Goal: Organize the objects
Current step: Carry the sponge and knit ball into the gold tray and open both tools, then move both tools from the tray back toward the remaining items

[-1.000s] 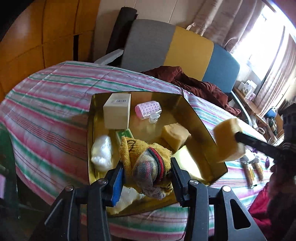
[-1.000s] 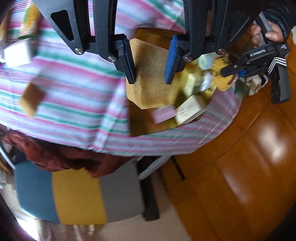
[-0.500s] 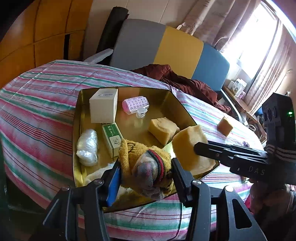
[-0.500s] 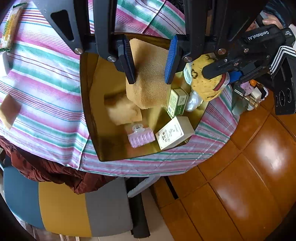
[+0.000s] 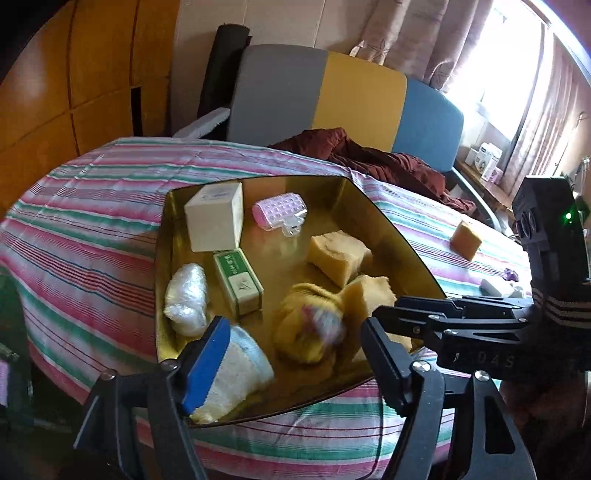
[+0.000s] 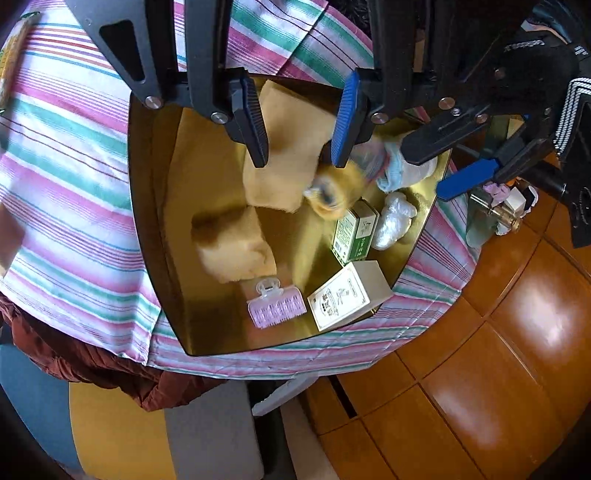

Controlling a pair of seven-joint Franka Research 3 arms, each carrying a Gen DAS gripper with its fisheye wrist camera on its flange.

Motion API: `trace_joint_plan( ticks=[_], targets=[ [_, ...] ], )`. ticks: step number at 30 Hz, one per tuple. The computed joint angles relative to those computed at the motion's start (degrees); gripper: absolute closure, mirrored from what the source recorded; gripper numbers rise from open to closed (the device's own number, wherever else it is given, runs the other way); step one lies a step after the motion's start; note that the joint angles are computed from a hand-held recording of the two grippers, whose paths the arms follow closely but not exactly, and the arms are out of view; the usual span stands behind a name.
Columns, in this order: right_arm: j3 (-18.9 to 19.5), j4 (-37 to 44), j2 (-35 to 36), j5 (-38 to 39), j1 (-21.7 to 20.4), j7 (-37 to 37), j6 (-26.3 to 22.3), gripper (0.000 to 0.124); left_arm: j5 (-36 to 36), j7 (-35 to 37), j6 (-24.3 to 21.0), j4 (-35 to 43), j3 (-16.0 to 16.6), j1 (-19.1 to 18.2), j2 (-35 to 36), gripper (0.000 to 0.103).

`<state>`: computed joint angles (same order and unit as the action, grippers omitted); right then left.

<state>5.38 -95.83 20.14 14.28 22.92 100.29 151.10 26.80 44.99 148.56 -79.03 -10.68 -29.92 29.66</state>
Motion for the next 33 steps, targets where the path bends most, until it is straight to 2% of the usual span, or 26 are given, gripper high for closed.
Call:
trace_joint_plan(
  ticks=[2, 7, 12, 19, 33],
  targets=[
    [0.2, -0.3, -0.1, 0.6, -0.2, -0.4, 0.2, 0.088, 2.2, -1.9, -0.6, -0.2, 1.4, -1.2, -0.5, 0.021],
    [-0.3, -1.1, -0.8, -0.2, 0.3, 1.0, 0.5, 0.083, 7.4, -5.4, -2.3, 0.1, 3.1, -3.0, -1.1, 0.019],
    [-1.3, -2.4, -2.1, -2.9, 1.3, 4.0, 1.4, 0.080, 11.7, -7.4, -3.9, 0.7, 3.4, -3.9, -1.3, 0.015],
    [-2.3, -4.1, -3.6, -7.6, 2.2, 8.5, 2.8, 0.077, 12.4, -7.6, -4.3, 0.8, 2.5, -3.4, -1.2, 0.015],
    [-3.1, -9.1, -7.4, -12.0, 1.6, 14.7, 5.1, 0.077, 13.4, -6.2, -4.3, 2.3, 2.1, -4.2, -0.9, 0.015]
  ],
)
